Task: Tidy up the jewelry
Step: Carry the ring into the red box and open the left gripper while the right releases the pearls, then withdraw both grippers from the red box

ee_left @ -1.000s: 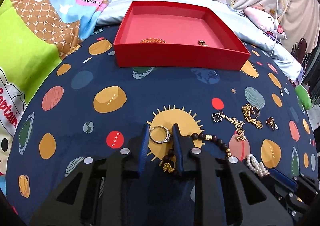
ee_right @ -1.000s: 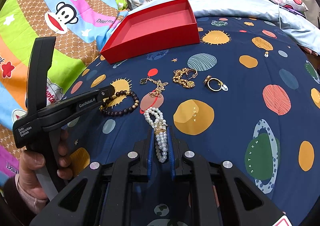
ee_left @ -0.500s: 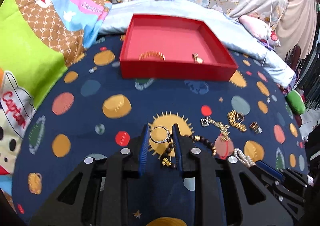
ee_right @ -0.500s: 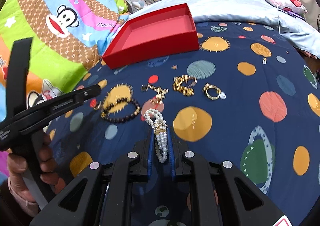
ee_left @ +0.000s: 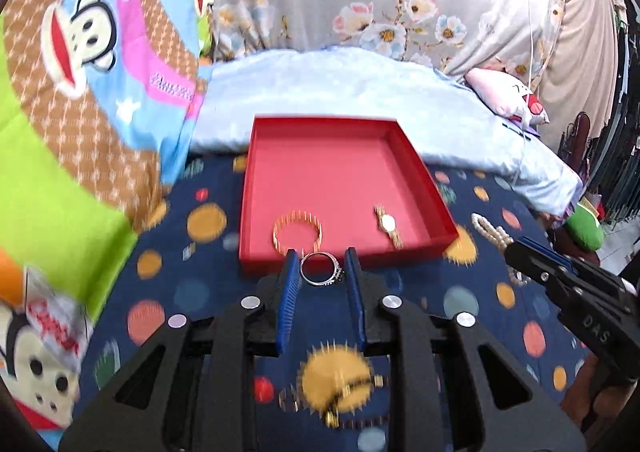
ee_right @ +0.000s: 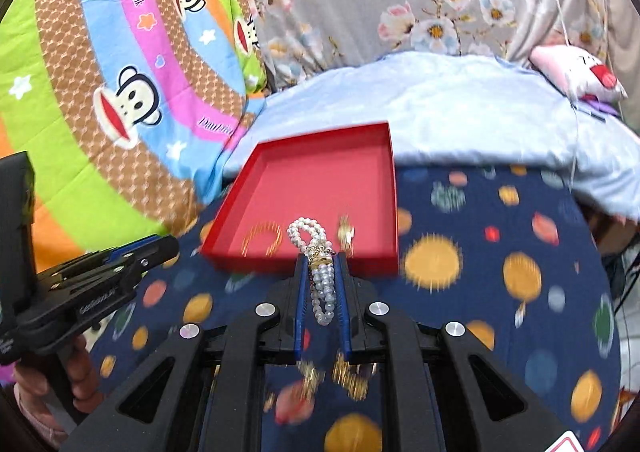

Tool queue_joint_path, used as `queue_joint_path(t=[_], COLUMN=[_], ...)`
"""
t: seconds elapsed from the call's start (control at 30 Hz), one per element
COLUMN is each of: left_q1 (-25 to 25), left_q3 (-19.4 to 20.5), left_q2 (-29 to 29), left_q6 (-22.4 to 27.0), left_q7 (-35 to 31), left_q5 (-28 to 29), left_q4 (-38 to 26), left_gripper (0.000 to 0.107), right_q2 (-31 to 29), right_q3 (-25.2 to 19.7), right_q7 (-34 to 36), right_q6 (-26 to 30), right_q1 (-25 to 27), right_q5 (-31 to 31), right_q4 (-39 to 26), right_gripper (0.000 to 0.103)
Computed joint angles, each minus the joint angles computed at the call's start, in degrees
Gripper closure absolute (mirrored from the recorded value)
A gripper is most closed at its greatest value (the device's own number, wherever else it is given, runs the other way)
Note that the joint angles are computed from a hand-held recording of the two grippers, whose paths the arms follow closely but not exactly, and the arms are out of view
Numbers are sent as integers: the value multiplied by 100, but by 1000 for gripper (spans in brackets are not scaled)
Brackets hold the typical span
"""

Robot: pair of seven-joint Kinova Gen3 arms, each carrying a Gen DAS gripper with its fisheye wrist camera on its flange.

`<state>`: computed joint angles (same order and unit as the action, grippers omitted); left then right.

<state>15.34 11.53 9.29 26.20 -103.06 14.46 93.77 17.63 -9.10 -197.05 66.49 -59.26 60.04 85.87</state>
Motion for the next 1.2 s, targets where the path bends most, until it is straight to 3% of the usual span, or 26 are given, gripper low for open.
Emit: queue_joint_path(t=[0.33, 0.6, 0.8, 1.0, 1.03, 1.1, 1.2], left_q1=[357, 813, 1002, 1148, 1210, 1316, 1331], left_q3=[-111, -480, -622, -747, -821, -953, -1039], left_q2=[1348, 2336, 2749, 2885, 2884, 2867, 2631], left_q6=[346, 938, 1190, 1182, 1176, 1191, 842], left_q7=[563, 1157, 1392, 1612, 1718, 1951, 2352], left_q5=[-506, -1147, -1432, -1654, -1725, -1869, -1959], left_q4=[-1919, -3180, -3657, -3736, -3731, -3715, -3322], left_gripper=[85, 85, 85, 83, 80, 51, 35], right_q2=[458, 784, 1062, 1179, 1184, 1140, 947], right_q3=[497, 891, 1071, 1272, 1334, 1438, 1529], right_q7=[1344, 1817, 2367, 2475, 2397, 2183, 1700], right_q6=[-960, -1763, -1836, -1849, -1834, -1850, -1847], right_q1=[984, 1518, 1607, 1528, 1468, 1354, 1132], right_q5=[-588, -1418, -1903, -2076, -2031, -1904, -1574], right_q4=[-688, -856, -1116, -1213, -1201, -1120, -866], right_gripper=[91, 91, 91, 89, 84, 72, 65])
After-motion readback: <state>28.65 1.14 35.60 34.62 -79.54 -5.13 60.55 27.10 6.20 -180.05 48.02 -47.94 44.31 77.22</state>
